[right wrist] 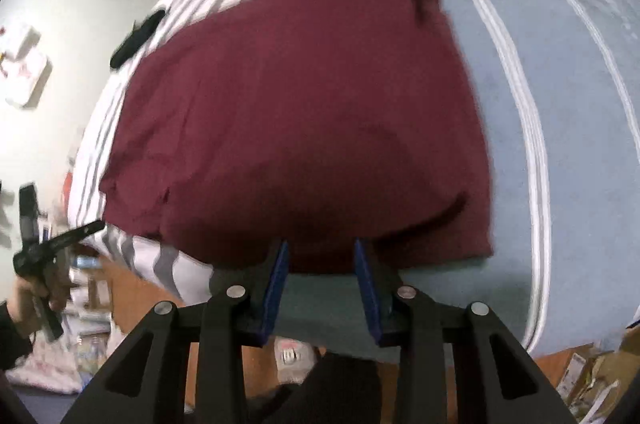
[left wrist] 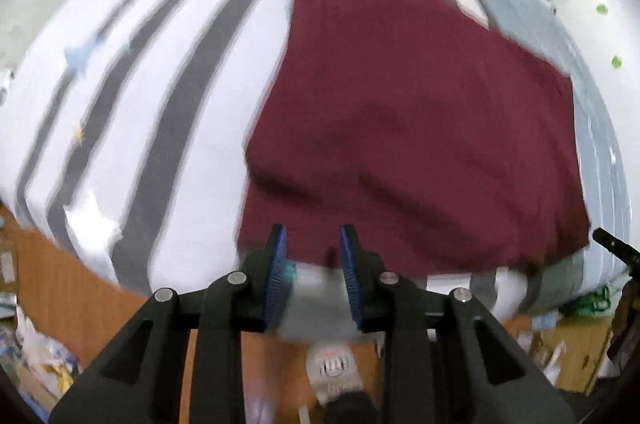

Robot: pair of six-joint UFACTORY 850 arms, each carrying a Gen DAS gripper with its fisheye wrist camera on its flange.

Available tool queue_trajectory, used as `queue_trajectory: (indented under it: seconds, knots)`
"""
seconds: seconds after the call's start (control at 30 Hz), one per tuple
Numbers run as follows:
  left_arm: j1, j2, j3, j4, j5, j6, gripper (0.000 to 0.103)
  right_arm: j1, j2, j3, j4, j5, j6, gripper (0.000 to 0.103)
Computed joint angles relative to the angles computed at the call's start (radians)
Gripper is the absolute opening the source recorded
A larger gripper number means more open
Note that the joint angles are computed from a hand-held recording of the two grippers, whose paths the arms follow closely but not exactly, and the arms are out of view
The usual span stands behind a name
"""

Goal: Fold clothes

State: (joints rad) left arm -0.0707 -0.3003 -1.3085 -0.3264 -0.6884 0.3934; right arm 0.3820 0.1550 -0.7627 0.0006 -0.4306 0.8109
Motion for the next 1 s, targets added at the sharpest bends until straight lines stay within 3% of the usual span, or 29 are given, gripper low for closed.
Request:
queue_trajectory:
  seconds: [0.17, 0.27, 0.4, 0.57, 0.67, 0.83, 0.87, 1.0]
  knots:
    - [-0.018, -0.204, -0.286, -0.081, 0.033, -0.008, 0.046, -0.100, -0.102, -0.103, -0.249, 0.036, 0.173, 0.032]
    - [-0.032, -0.336, -0.469, -0.053, 0.024, -0.039, 0.048, -0.179, -0.203, -0.196, -0.365, 0.082, 0.254, 0.035]
    - [-0.050, -0.553, -0.781, 0.011, -0.071, -0.117, 0.049, -0.262, -0.339, -0.328, -0.399, 0.110, 0.267, 0.036]
    - [-0.049, -0.733, -1.062, 0.021, -0.213, -0.163, 0.049, -0.309, -0.434, -0.430, -0.228, 0.107, 0.065, 0.038]
    - [-0.051, -0.780, -1.124, 0.041, -0.251, -0.170, 0.049, -0.318, -0.463, -0.460, -0.218, 0.100, 0.025, 0.039]
    - [-0.044, -0.940, -1.391, 0.027, -0.394, -0.229, 0.049, -0.347, -0.521, -0.522, -0.161, 0.015, 0.004, 0.038]
    - [-0.040, -0.948, -1.407, 0.007, -0.404, -0.226, 0.049, -0.351, -0.516, -0.519, -0.153, 0.015, 0.007, 0.038]
    - [-0.037, -0.865, -1.273, -0.060, -0.328, -0.148, 0.049, -0.357, -0.490, -0.489, -0.029, 0.031, -0.130, 0.038]
